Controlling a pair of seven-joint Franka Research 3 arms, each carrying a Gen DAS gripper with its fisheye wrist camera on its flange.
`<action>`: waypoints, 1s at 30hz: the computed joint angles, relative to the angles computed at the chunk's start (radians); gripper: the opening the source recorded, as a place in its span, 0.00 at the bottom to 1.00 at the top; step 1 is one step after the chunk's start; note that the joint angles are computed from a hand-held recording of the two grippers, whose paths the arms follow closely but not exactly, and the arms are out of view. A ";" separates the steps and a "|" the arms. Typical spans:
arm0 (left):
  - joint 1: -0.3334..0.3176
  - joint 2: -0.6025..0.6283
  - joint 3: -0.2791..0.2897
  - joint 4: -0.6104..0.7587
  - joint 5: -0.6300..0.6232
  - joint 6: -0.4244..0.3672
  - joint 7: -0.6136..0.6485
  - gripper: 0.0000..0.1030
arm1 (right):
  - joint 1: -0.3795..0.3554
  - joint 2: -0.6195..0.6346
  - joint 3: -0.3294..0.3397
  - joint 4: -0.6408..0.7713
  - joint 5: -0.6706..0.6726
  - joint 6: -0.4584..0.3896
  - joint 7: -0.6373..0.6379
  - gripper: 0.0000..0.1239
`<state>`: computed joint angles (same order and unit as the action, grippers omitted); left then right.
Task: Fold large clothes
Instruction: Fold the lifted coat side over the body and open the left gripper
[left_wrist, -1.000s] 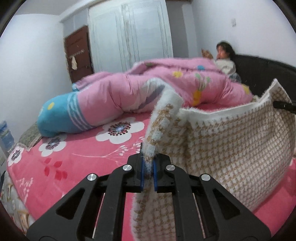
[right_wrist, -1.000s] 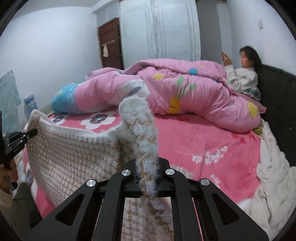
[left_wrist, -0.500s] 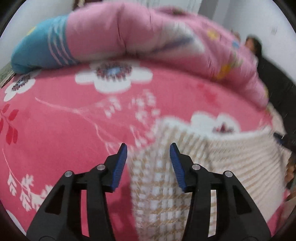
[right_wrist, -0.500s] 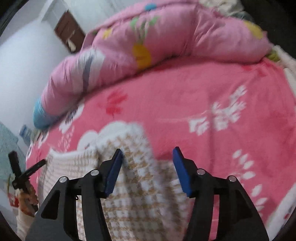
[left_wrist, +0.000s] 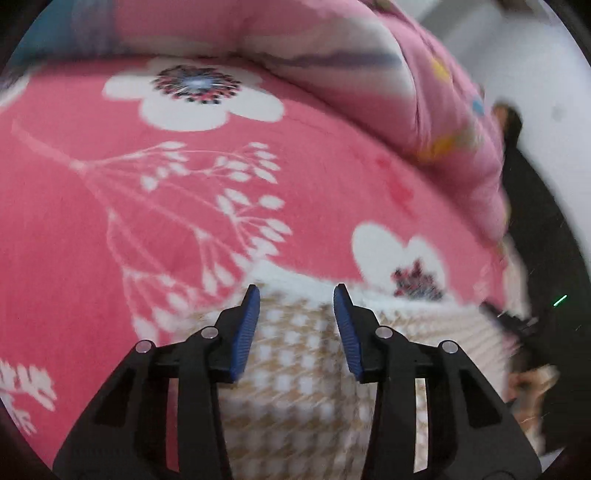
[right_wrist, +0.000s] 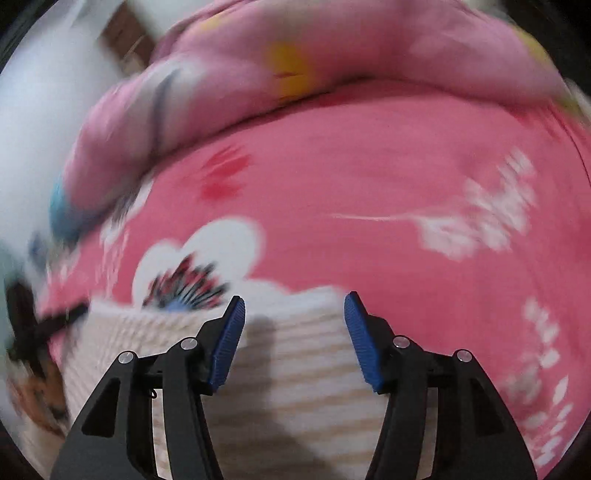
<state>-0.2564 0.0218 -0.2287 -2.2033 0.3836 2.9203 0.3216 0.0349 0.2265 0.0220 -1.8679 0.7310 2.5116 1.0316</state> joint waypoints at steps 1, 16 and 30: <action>-0.006 -0.018 0.004 0.016 0.079 -0.099 -0.062 0.46 | 0.022 0.003 -0.050 -0.008 -0.069 0.030 0.108 0.45; -0.235 0.185 -0.080 0.349 0.253 -0.449 0.135 0.54 | 0.163 -0.368 -0.002 -0.434 -0.117 0.197 -0.133 0.49; -0.283 0.166 -0.085 0.322 0.343 -0.517 0.038 0.58 | 0.234 -0.427 0.000 -0.578 -0.258 0.312 -0.108 0.55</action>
<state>-0.5397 0.1875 -0.3141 -1.8813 0.7271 2.4029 0.3595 0.2693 -0.2007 0.0223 -2.4456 0.4733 2.8235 0.9238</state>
